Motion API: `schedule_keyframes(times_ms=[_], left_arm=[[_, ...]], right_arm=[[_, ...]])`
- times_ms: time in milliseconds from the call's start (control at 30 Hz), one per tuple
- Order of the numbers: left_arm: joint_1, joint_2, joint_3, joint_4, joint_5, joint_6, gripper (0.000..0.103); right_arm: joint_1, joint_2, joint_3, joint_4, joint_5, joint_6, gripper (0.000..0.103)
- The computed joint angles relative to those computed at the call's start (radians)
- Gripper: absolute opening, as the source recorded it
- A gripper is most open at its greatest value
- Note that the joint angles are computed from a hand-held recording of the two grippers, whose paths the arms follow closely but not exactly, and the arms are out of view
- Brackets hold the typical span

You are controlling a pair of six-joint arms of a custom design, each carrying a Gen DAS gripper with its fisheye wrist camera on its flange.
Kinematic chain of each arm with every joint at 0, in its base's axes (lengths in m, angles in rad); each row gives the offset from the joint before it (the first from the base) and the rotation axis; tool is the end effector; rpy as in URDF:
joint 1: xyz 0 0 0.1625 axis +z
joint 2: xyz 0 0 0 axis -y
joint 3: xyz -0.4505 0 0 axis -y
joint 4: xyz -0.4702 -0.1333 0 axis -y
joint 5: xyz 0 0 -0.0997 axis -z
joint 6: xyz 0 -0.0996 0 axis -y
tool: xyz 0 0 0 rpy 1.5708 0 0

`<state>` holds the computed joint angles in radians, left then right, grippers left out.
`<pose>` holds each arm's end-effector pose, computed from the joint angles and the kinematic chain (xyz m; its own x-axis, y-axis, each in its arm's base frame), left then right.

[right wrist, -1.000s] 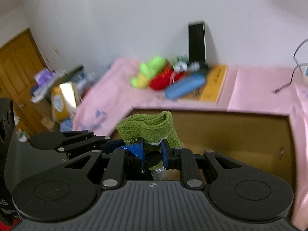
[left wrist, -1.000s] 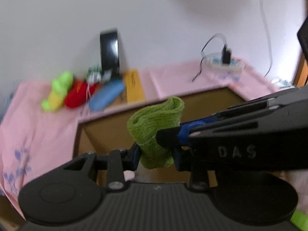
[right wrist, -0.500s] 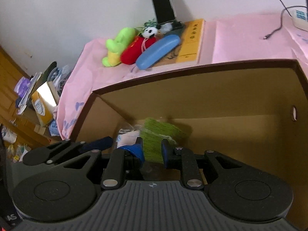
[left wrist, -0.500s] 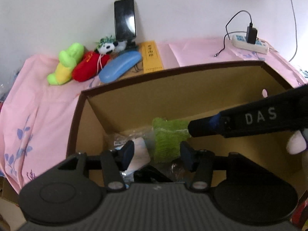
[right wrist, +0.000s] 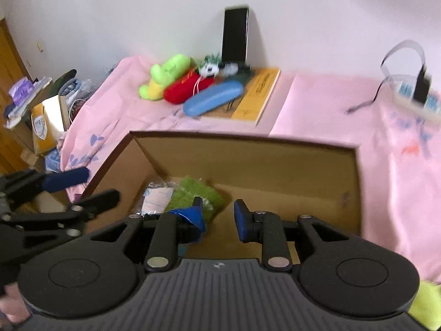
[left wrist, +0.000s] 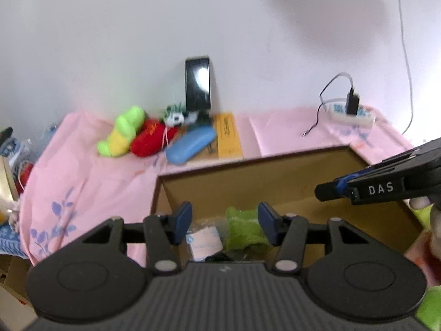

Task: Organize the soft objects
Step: 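Withdraw the right tool from the box back toward the pile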

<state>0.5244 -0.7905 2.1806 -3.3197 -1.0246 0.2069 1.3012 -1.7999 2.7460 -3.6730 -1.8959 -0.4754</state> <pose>-0.3615 -0.4229 -0.0246 -0.4067 0.7308 -0.5481 0.9135 0.3256 -0.2438 0.0181 -0.3155 0.2731 -0.7920 0.2972 0.5333 -0.2870 0.5898 -0.7548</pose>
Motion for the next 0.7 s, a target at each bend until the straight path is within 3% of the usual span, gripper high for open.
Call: schedule_keyframes(times_ms=[233,400,567,700], left_arm=[[-0.070,-0.085,0.071,0.006,0.029,-0.032,0.058],[-0.101,-0.172,0.116,0.019,0.034,-0.064,0.058],[-0.125,-0.289,0.156,0.033,0.051,-0.052,0.059],[-0.143,-0.378,0.166,0.058,0.114,-0.001,0.060]], right_arm=[[0.169,0.036,-0.005,-0.066,-0.232,-0.048,0.008],[0.314,-0.033,0.002,-0.021,-0.347,-0.008,0.009],[0.527,-0.078,-0.011,0.007,-0.476,0.022,0.009],[0.712,-0.055,-0.050,-0.019,-0.573,0.052,0.010]])
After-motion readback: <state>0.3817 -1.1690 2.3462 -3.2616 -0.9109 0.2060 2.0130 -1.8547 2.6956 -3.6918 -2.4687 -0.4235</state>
